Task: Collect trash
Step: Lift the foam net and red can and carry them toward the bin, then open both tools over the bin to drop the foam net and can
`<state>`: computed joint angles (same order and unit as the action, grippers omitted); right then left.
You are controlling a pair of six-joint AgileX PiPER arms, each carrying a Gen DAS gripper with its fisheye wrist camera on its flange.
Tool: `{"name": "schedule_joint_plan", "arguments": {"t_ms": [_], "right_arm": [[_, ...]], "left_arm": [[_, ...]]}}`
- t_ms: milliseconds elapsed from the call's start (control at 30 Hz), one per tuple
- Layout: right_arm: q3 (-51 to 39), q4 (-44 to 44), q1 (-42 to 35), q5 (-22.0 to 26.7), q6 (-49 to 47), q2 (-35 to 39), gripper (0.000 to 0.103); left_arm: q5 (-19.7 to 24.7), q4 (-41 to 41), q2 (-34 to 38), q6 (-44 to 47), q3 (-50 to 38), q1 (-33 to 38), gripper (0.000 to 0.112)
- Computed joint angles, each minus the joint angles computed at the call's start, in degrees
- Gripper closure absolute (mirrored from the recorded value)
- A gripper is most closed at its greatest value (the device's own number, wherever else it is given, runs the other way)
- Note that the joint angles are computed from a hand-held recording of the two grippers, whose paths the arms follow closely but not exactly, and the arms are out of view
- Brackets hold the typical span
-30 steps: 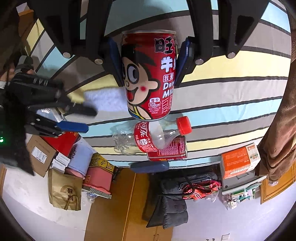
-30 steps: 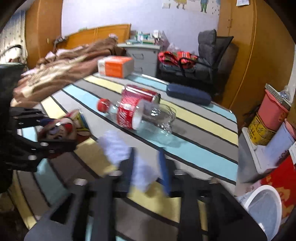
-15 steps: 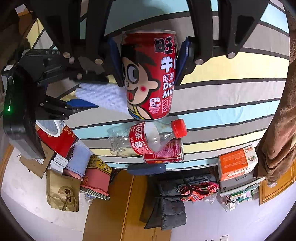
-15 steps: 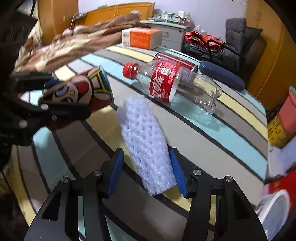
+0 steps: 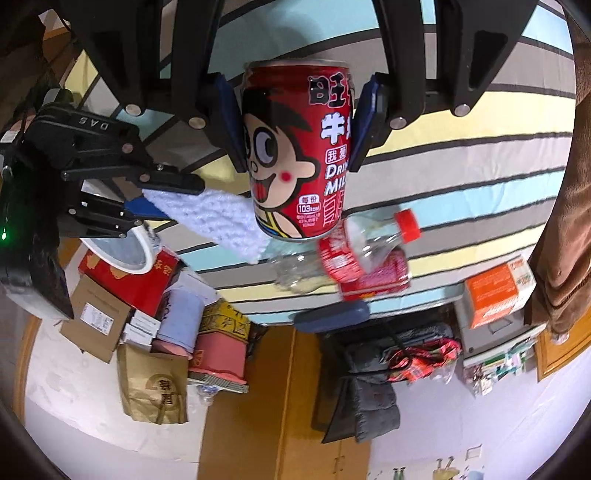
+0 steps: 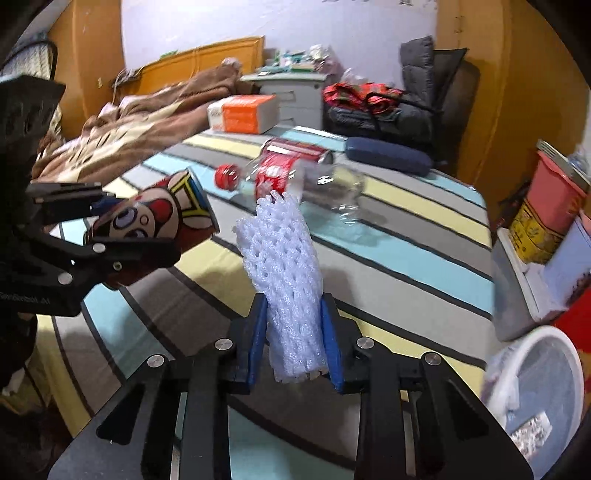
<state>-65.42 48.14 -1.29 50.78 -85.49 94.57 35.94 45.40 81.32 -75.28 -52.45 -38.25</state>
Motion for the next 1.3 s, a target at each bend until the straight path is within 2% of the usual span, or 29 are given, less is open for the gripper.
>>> {"name": "schedule_joint_plan", "arguments": {"t_ms": [300, 633, 900, 1100, 1300], "right_arm": [[0.14, 4.61, -9.05, 2.74, -1.52, -1.72, 0.073], [-1.2, 5.39, -17.87, 1.57, 1.29, -2.01, 0.073], [-2.97, 3.18, -22.16, -2.95, 7.04, -0.25, 0.073], [-4.81, 0.39, -24.66, -5.14, 12.46, 1.79, 0.073], [-6.32, -5.47, -24.61, -10.3, 20.64, 3.56, 0.073]], "left_arm": [[2.39, 0.57, 5.5, 2.47, -8.65, -4.63, 0.058], [2.45, -2.61, 14.76, 10.68, -22.22, -7.68, 0.058], [2.75, -8.43, 24.23, 19.89, -35.92, -9.3, 0.058], [4.62, -14.62, 32.18, 28.29, -47.68, -9.59, 0.058], [7.58, -19.84, 39.66, 34.57, -58.92, -9.36, 0.058]]}}
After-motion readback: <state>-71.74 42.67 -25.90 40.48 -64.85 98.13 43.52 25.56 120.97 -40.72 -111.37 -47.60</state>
